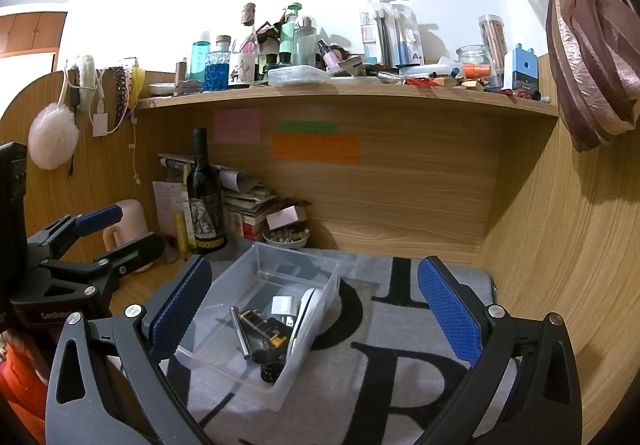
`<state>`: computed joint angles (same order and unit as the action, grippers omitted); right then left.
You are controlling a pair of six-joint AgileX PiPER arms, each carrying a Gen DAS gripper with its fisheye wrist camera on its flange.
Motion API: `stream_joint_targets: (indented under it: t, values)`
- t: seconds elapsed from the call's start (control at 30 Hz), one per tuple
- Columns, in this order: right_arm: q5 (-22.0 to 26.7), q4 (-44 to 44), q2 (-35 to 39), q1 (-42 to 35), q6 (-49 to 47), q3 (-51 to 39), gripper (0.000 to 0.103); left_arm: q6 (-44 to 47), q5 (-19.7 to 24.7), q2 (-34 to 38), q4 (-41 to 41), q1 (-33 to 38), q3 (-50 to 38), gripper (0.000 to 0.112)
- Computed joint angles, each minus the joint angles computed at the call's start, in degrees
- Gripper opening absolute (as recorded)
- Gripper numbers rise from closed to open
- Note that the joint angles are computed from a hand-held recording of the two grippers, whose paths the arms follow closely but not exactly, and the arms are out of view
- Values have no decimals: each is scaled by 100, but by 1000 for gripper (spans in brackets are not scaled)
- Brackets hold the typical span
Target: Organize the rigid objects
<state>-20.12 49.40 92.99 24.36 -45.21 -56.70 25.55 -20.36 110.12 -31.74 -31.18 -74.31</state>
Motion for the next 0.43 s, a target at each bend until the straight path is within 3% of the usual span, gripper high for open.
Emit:
stream_joint_targets:
  t: [0.17,0.43]
  values:
    - [5,-24,-6,-4,18,7,103,-192,366,74,139,93,-164,103]
    - [-25,198,121,68,-145,-94,103,-133,346,99,68,100,-176,103]
